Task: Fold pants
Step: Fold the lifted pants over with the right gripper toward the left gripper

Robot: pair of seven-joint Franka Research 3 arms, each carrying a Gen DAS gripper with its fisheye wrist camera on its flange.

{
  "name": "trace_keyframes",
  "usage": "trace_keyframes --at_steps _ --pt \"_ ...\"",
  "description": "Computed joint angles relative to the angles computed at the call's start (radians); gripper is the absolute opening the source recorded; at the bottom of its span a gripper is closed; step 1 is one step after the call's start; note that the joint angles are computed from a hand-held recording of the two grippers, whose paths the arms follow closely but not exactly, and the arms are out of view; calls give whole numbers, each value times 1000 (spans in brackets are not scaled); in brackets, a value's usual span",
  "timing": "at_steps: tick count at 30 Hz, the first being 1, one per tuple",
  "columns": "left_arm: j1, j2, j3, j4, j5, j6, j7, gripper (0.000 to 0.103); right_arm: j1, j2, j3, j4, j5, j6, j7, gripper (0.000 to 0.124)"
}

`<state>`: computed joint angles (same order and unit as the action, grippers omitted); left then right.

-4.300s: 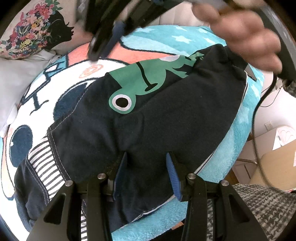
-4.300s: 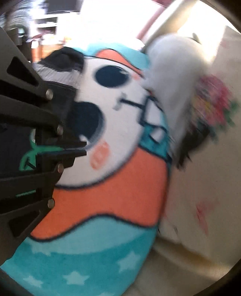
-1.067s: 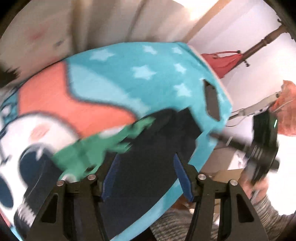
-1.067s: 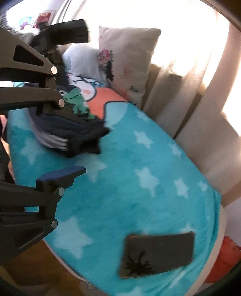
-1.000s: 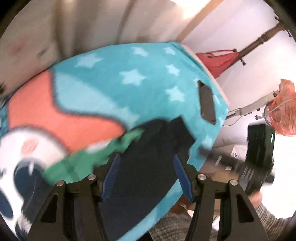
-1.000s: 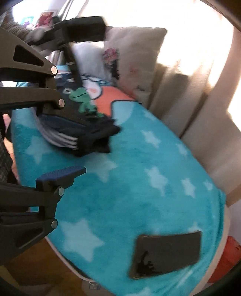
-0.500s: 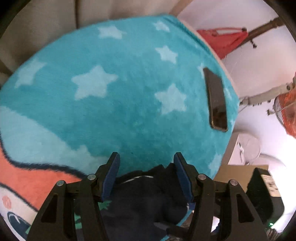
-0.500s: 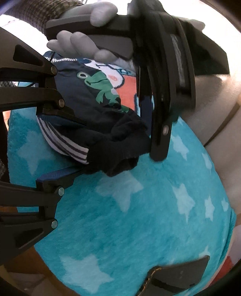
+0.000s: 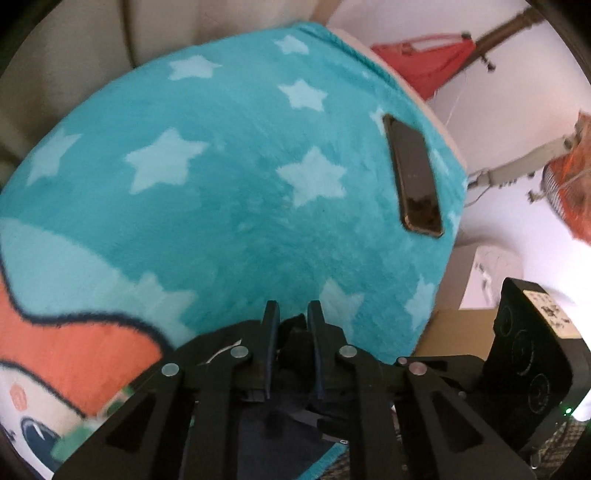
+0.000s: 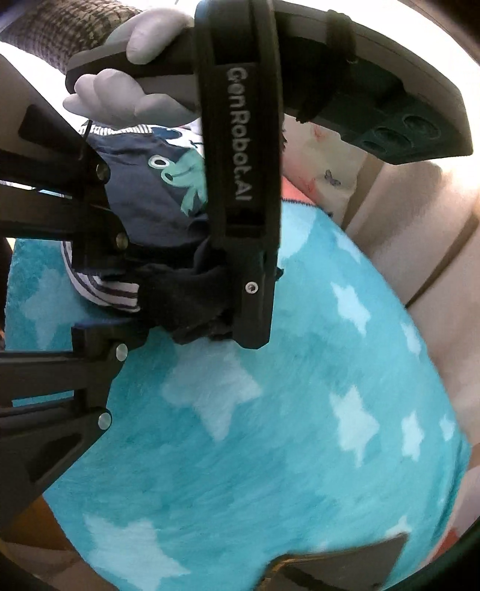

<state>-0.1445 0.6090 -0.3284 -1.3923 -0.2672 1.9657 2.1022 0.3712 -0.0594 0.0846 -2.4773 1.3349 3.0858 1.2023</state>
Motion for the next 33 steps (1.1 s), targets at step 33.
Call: trace_keyframes --at_steps 33 --pt "378 -448 227 -570 -487 187 192 45 137 293 31 458 -1271 -358 800 49"
